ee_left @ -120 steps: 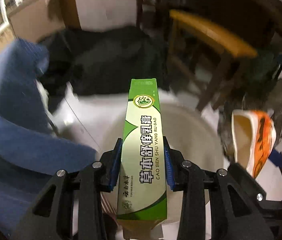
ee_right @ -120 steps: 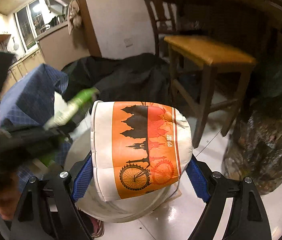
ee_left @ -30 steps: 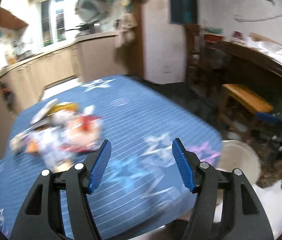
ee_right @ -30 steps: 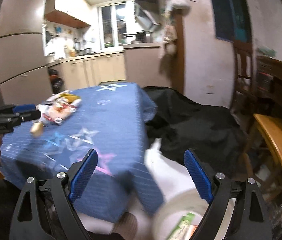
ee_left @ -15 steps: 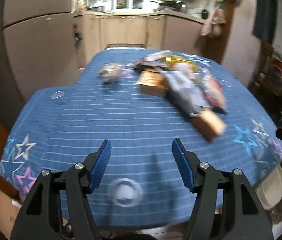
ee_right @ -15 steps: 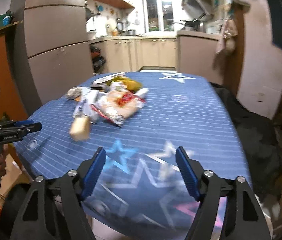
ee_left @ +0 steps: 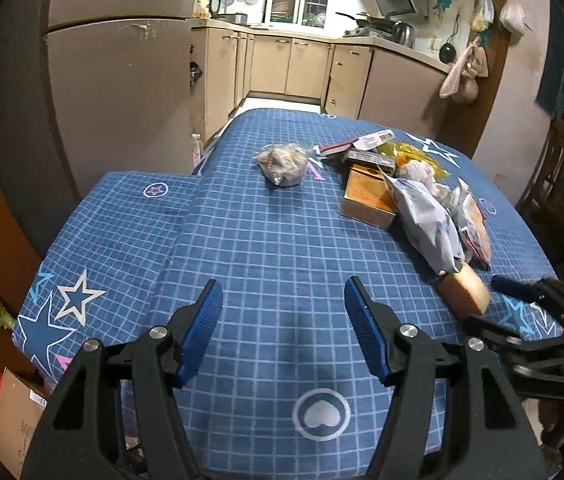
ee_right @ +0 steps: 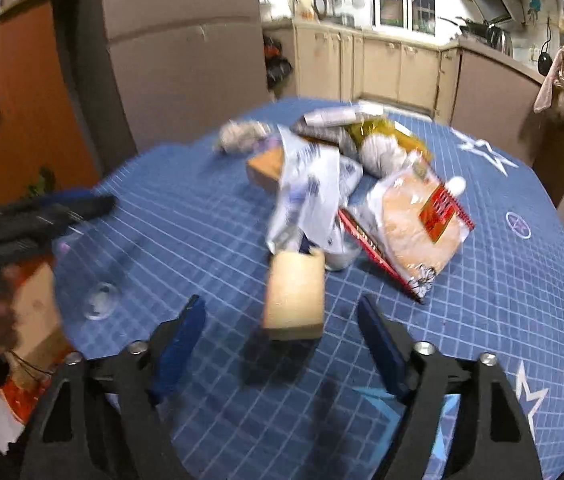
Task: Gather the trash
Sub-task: 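Grasp the clear grain bag with the left gripper while the right grasps the cake piece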
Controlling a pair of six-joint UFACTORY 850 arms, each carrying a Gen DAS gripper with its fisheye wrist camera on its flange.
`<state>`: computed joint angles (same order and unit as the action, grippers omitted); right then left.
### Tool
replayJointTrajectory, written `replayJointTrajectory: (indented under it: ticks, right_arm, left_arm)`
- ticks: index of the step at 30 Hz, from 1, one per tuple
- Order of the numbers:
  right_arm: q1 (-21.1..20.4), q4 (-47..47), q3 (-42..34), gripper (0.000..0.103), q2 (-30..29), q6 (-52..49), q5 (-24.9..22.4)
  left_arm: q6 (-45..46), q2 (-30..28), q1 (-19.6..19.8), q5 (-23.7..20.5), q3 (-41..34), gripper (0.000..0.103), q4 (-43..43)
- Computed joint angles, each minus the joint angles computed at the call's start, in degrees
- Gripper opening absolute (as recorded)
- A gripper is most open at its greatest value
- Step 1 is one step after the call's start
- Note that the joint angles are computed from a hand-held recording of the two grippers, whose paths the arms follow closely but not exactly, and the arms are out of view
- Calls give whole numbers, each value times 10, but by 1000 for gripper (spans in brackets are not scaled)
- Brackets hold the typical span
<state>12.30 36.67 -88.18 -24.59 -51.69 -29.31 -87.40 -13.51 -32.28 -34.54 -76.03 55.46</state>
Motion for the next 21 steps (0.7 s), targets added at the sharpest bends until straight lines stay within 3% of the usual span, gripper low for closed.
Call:
replayJointTrajectory:
  ticks: [4,5,10,13,16,21]
  right_arm:
    - [3,-18,6,44,0,14,17]
    - [0,-13,6,31,-1,10,15]
    - [-23,92,56,31,39,-76,14]
    - [-43,166,104,31,78,-143,18]
    - [-63,216,140,31,109,-179,16]
    - [-89,256,180,31,148,-202,3]
  left_arm:
    - [3,3,0,1,4,61,-8]
    - [7,1,0,0,2,61,-10]
    - [40,-18,7,2,-20,61,-33]
    - [85,-49,28,10,-64,67,-59]
    - [156,-104,56,9,-140,69,-108]
    - [227,-217,83,-46,-296,71,-135]
